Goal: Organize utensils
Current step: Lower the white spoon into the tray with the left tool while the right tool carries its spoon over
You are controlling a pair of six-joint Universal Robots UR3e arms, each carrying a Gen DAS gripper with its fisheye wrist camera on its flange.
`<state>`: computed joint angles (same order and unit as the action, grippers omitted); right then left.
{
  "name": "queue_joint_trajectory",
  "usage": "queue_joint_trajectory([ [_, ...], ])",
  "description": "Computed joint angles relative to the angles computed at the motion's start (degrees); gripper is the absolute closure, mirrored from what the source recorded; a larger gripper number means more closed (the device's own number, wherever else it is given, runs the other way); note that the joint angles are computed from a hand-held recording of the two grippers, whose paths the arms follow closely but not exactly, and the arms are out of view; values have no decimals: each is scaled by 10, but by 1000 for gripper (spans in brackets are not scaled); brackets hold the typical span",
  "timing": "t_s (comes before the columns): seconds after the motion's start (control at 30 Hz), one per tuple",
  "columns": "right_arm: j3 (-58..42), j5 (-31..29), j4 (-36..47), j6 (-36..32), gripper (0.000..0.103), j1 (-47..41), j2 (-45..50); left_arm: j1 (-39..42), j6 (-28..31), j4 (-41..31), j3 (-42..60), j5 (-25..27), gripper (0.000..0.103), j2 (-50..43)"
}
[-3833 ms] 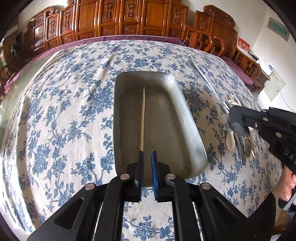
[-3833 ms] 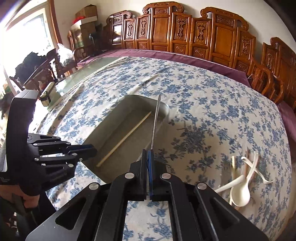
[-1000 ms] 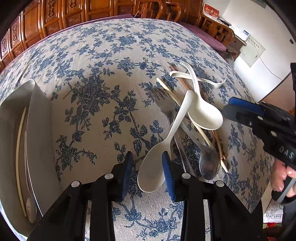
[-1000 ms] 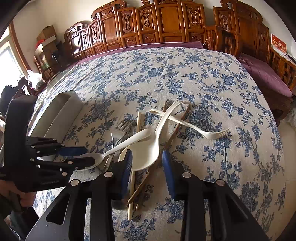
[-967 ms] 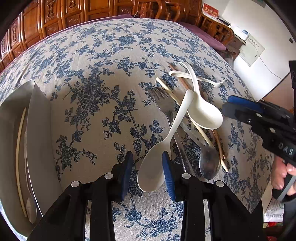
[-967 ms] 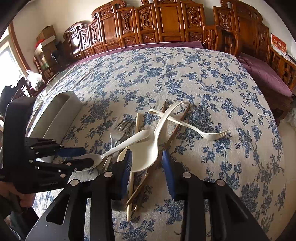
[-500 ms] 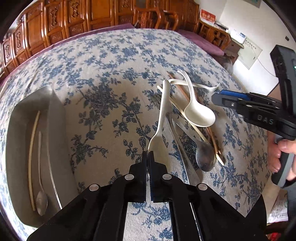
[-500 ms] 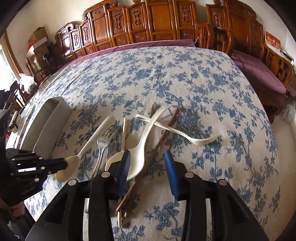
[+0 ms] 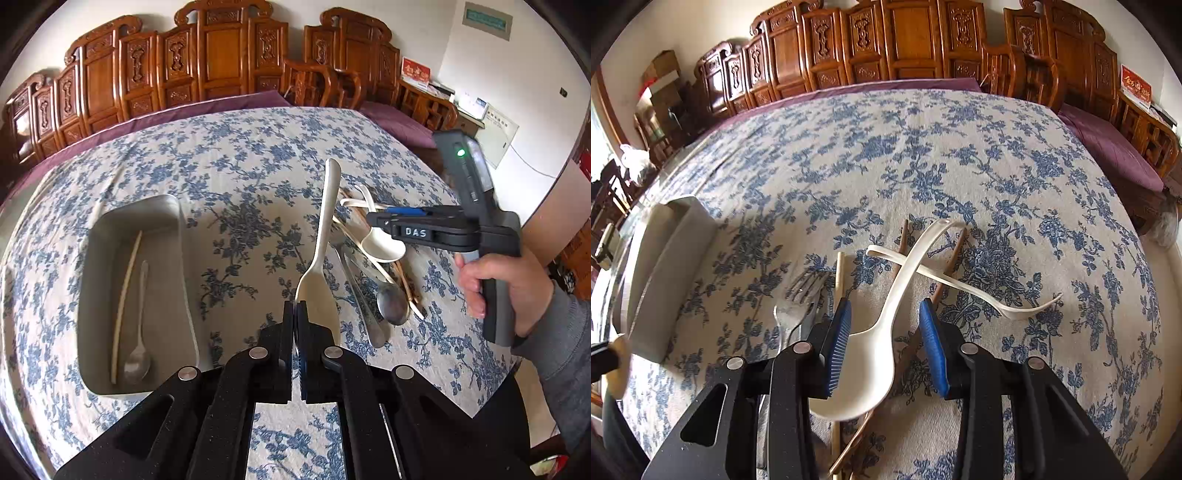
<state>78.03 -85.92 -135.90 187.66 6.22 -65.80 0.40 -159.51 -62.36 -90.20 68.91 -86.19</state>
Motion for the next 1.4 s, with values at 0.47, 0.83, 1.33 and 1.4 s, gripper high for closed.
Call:
queue_joint_trajectory([
  [0.47, -19, -22, 25, 8, 97, 11, 11, 106, 59, -57, -41, -51, 102, 93],
  [0.83, -52, -26, 34, 8, 99, 66, -26, 192, 110, -80, -28, -72, 102, 97],
  [1.33, -242, -33, 96, 6, 99, 174, 39, 238, 105, -22, -46, -41, 102, 42],
  [1.4, -262, -32, 99, 11, 99, 187, 50, 237, 102, -9, -55, -36, 102, 36],
])
